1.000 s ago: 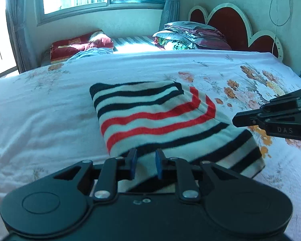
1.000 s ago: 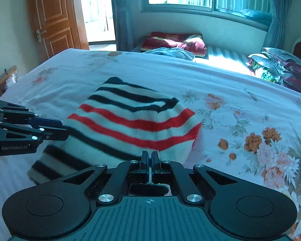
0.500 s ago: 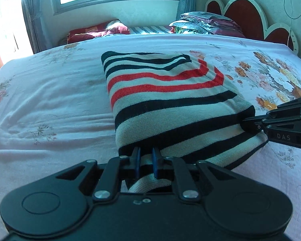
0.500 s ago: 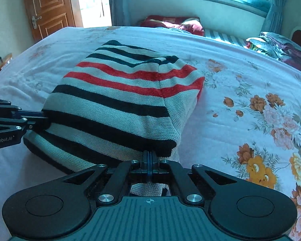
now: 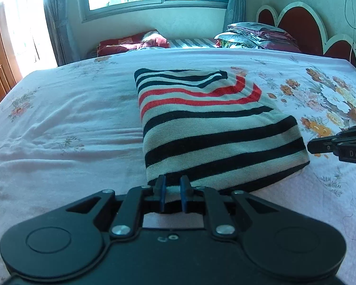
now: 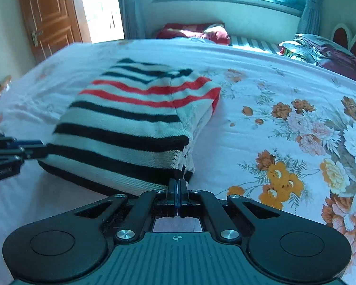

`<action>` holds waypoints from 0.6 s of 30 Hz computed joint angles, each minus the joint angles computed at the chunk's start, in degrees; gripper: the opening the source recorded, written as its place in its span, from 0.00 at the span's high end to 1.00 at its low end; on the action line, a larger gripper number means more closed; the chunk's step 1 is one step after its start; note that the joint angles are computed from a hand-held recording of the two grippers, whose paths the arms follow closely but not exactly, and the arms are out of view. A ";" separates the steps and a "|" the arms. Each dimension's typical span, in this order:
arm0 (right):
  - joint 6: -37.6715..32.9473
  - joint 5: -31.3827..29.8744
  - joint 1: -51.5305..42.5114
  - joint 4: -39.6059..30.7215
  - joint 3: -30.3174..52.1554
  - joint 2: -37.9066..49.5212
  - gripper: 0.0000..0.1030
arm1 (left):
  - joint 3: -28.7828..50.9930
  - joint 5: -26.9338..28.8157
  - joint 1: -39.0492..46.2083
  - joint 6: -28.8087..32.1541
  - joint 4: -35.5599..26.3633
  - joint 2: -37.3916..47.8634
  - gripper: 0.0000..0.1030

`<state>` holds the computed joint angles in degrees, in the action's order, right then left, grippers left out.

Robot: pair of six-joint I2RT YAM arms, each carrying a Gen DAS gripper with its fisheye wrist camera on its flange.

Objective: Fold small clothes
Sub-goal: 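Open both grippers and pull them back from the folded sweater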

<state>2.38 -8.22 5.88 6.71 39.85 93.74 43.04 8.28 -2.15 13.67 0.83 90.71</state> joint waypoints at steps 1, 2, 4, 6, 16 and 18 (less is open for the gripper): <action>0.35 0.33 0.10 0.29 -1.74 -2.26 1.00 | -1.33 0.29 -0.03 -0.43 -0.31 -1.79 0.89; 0.80 0.85 0.45 0.68 -3.98 -5.34 1.00 | -3.14 0.22 -0.25 -1.01 -0.18 -4.00 0.89; 1.65 0.94 0.75 -0.10 -8.07 -11.84 1.00 | -6.87 0.12 -0.80 -1.80 -0.79 -9.44 0.89; 2.29 2.04 1.42 -2.64 -12.15 -20.04 1.00 | -10.82 -0.06 -1.40 -3.35 -2.32 -16.47 0.89; 9.16 8.67 10.05 -38.43 -19.11 -66.84 1.00 | -20.92 -6.50 -7.89 -11.56 -28.98 -60.70 0.28; 13.51 15.60 18.01 -46.19 -17.60 -73.64 1.00 | -22.18 -15.03 -14.54 -15.35 -34.60 -72.46 0.00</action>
<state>15.89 7.39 23.89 -39.48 22.25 20.10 20.86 -6.75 -16.70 -1.67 -33.76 18.25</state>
